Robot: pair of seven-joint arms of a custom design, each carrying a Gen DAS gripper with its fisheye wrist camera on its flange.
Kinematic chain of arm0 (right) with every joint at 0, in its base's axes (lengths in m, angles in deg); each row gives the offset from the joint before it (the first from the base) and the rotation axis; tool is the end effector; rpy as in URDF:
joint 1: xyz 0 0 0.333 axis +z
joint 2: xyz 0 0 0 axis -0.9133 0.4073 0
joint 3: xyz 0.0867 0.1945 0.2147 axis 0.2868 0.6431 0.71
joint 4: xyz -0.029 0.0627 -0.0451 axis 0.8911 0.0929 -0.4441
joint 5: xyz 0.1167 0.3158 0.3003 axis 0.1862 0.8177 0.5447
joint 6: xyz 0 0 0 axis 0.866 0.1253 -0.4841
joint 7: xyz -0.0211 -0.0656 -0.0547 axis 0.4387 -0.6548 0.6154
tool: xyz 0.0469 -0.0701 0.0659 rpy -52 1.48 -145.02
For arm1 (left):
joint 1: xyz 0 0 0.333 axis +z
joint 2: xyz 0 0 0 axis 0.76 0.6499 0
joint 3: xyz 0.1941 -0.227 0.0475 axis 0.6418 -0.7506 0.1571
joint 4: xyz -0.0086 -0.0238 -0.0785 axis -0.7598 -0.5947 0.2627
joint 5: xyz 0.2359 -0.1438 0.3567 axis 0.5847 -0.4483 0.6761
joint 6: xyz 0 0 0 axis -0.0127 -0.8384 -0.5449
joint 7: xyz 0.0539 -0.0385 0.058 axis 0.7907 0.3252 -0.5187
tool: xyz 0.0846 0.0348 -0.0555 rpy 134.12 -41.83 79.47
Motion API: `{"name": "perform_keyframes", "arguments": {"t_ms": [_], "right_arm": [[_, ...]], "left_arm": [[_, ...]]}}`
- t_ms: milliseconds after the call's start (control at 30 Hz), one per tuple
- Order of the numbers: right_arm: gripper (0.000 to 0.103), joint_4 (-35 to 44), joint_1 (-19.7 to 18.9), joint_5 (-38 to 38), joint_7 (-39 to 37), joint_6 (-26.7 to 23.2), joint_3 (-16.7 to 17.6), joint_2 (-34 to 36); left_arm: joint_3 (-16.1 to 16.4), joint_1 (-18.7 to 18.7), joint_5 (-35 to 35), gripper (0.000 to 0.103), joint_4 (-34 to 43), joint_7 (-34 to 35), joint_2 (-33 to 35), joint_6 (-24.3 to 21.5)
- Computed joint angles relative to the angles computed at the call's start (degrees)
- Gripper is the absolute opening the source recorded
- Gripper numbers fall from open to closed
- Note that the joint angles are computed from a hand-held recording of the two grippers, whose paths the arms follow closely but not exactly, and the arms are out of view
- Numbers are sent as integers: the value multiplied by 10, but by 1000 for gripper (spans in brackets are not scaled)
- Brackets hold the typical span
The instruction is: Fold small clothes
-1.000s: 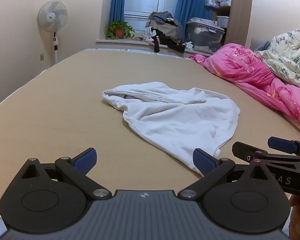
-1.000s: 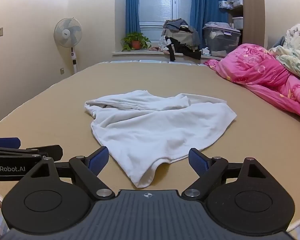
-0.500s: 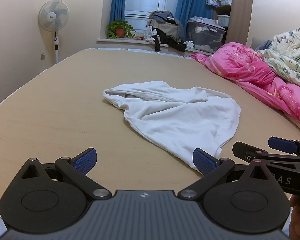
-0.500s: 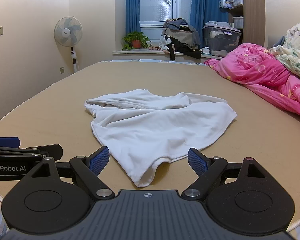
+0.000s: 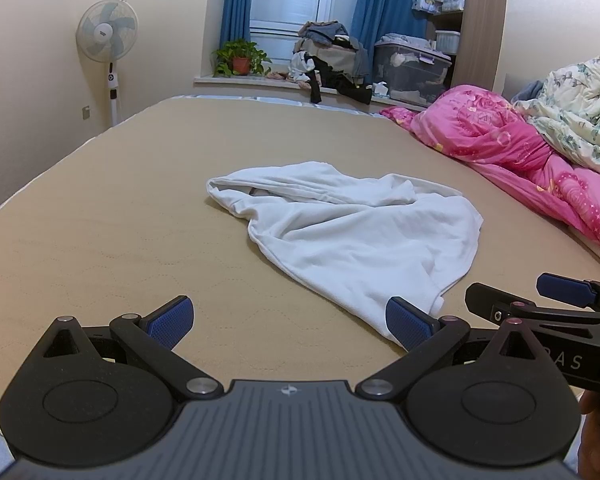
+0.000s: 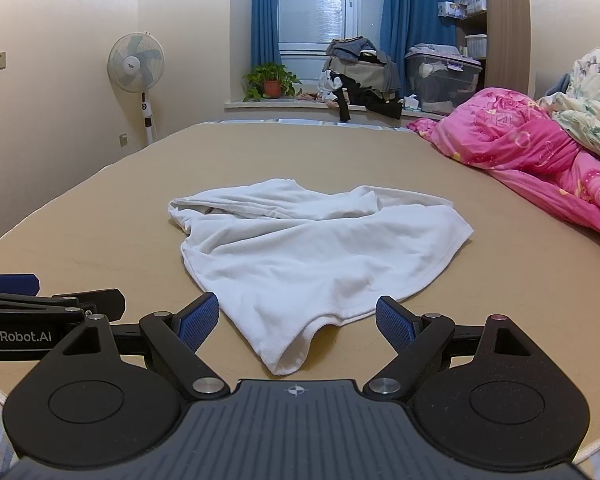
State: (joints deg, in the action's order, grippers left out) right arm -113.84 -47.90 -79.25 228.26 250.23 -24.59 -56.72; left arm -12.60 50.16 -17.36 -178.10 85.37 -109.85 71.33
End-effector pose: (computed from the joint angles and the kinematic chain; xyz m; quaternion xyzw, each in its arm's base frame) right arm 0.4456 0.3607 0.4695 -0.6799 0.5281 -0.2990 0.4116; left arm 0.4318 -0.2684 0.4667 -0.6761 0.5607 -0.3410 0.3351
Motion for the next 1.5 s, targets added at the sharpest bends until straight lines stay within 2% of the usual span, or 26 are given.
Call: {"name": "perform_keyframes", "arguments": {"t_ms": [233,300,333,367,400,433,467,533,600,633,700,733,767,800,900,933,1000,1033,1100,1133,1200,1233,1300,1400,1433,1500], "right_arm": [[82,3,2,13,-15,-1,-1,3],[76,6,-2,-11,5,-13,5,2],[70,9,-3,-25,17,-26,7,0],[64,10,-5,-40,39,-39,7,-4],[58,11,-5,-46,52,-47,4,-6],[44,11,-7,-48,64,-49,-2,-9],[37,12,-9,-45,73,-50,-7,-10],[34,13,-20,-65,117,-43,-14,-13],[34,13,-20,-31,95,-40,-26,-14],[34,12,-9,15,45,-50,-35,-14],[34,14,-23,37,36,-39,-28,-13],[34,15,-28,36,43,-31,-26,-11],[34,19,-43,-4,89,-11,-21,-9],[34,21,-47,-15,102,1,-22,-8],[35,27,-55,-46,134,18,-22,-4],[35,28,-55,-53,142,17,-23,-3],[36,28,-53,-53,149,16,-28,-3],[36,29,-53,-48,150,18,-31,-1],[36,30,-53,-29,144,19,-36,3],[36,30,-55,-28,149,20,-37,3],[36,27,-58,-14,146,21,-40,4],[37,25,-59,-6,143,22,-41,4],[37,21,-62,12,134,20,-42,4],[38,12,-67,37,124,13,-39,-2],[38,8,-69,43,123,12,-38,-6],[38,-1,-75,56,121,7,-35,-16]], "left_arm": [[-5,5,15,102,0,-15,-2,1],[-5,5,17,102,-1,-20,-5,1],[-7,7,20,98,-4,-24,-7,2],[-8,8,23,83,-5,-26,-8,1],[-6,5,22,73,-4,-19,-4,0],[2,-1,15,54,-3,-3,2,-1],[7,-6,10,35,-3,6,7,1],[24,-19,-12,18,-2,32,21,8],[38,-27,-38,18,4,54,38,14],[46,-32,-56,18,11,67,52,18],[60,-35,-83,18,32,88,86,38],[61,-32,-90,19,48,90,108,46],[62,-30,-96,21,63,86,130,52],[65,-30,-106,23,82,82,156,57],[97,-59,-189,28,137,80,243,78],[109,-71,-238,31,155,90,272,85],[121,-88,-287,39,183,88,313,91],[128,-98,-281,45,200,67,333,86],[159,-133,-194,47,235,-4,359,63],[172,-151,-154,46,256,-18,371,41],[181,-173,-126,23,285,6,386,-13],[187,-179,-136,5,289,31,387,-28],[179,-160,-187,4,261,83,363,7],[188,-146,-152,3,182,108,277,48],[188,-137,-177,3,143,154,235,65],[198,-138,-224,3,81,241,159,68]]}}
